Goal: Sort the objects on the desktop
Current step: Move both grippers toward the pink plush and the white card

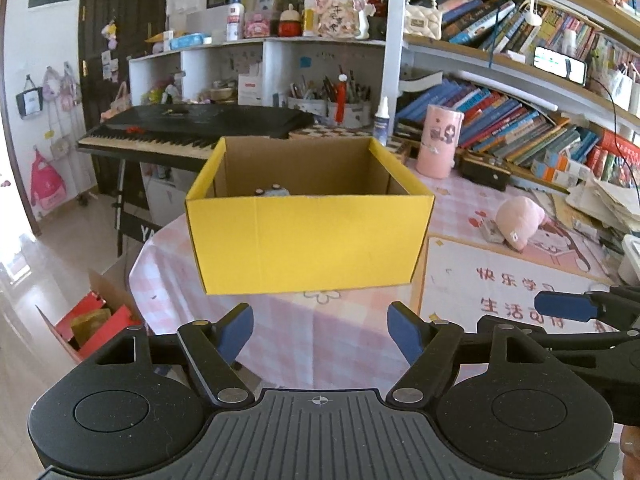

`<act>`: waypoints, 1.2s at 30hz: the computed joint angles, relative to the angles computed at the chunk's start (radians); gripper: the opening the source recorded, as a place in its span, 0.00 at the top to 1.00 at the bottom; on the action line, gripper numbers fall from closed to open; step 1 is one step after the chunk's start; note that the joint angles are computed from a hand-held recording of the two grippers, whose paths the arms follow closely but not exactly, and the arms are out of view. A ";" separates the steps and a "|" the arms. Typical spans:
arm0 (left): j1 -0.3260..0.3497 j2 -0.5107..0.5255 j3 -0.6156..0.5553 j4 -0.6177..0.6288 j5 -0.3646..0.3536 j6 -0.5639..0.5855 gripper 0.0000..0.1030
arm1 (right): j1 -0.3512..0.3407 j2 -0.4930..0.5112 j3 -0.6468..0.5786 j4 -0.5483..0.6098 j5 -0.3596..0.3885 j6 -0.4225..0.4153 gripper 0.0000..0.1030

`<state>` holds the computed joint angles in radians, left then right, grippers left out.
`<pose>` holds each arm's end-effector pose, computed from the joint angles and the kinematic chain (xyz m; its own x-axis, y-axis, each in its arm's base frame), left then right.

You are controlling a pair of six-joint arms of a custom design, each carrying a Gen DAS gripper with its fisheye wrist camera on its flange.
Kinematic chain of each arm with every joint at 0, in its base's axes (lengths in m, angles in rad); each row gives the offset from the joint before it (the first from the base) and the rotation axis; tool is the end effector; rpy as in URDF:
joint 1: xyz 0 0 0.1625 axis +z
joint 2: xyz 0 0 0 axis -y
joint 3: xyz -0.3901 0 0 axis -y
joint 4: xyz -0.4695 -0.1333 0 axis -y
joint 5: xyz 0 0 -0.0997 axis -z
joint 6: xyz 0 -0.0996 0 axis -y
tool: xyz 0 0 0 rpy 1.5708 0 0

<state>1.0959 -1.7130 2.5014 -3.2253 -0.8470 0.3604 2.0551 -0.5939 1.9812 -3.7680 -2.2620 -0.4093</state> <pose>-0.0044 -0.4443 0.2433 -0.7350 0.1039 -0.6701 0.5935 0.5765 -0.5616 0.3101 -0.4395 -0.0615 -0.6950 -0.1971 0.6915 -0.6514 0.5797 -0.4895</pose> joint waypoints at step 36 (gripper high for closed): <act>-0.005 0.038 -0.011 0.139 -0.130 -0.031 0.24 | -0.007 -0.049 0.095 -0.049 -0.177 0.119 0.37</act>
<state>1.0908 -1.6747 2.4903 -3.0868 -0.9770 0.3290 2.0481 -0.6426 2.0764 -3.8173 -2.4395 -0.2906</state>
